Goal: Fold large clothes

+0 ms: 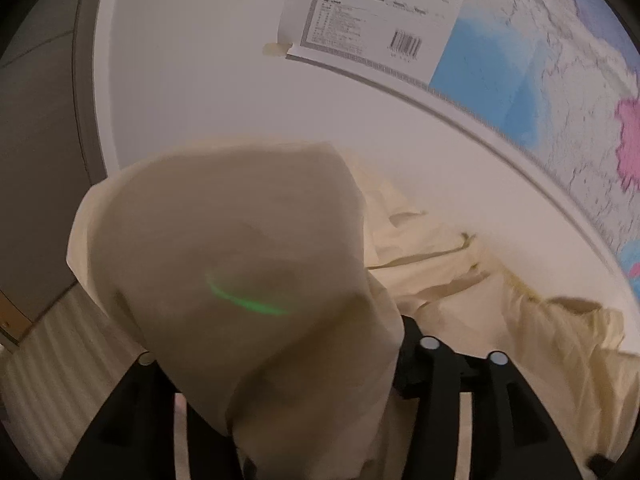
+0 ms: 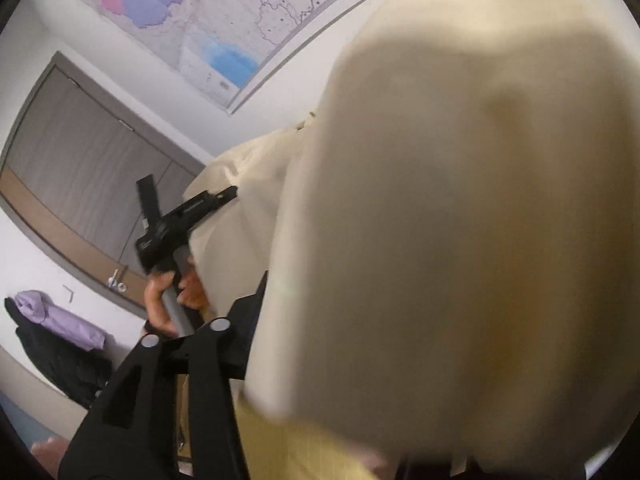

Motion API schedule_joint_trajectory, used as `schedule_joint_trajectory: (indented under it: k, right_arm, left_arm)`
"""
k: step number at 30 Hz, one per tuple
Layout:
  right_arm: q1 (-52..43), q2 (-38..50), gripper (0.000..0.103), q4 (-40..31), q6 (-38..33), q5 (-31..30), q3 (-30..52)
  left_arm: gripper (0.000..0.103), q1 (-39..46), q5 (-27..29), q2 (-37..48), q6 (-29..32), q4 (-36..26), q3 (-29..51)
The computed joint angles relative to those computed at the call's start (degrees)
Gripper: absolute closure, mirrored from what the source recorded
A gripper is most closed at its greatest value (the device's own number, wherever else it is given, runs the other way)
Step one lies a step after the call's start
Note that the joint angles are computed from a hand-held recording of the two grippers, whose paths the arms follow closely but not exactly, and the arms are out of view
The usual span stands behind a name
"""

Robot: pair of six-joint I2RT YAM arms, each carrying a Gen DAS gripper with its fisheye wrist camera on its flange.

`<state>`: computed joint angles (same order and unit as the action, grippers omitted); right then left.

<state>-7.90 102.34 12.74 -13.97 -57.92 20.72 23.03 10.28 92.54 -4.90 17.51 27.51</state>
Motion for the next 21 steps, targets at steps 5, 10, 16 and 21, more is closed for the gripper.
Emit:
schedule_joint_trajectory:
  k: [5, 10, 16, 21]
  right_arm:
    - [-12.6, -7.7, 0.044, -23.0, -21.1, -0.3, 0.6]
    - [-26.5, -16.5, 0.044, -40.6, -40.2, -0.7, 2.9]
    - [-23.3, -11.4, 0.043, -25.1, -24.3, 2.5, 5.1]
    - [-20.7, -12.8, 0.094, -28.2, -32.6, 2.0, 3.9]
  left_arm:
    - [0.046, -1.1, -3.4, -4.4, 3.1, -2.7, -2.1]
    - [0.037, -0.6, -3.8, -14.2, 6.0, -7.2, -6.1]
    - [0.03, 0.7, -2.6, -17.1, 5.8, -9.5, -6.3]
    - [0.03, -2.7, -9.8, -11.9, 5.3, -7.0, -5.4]
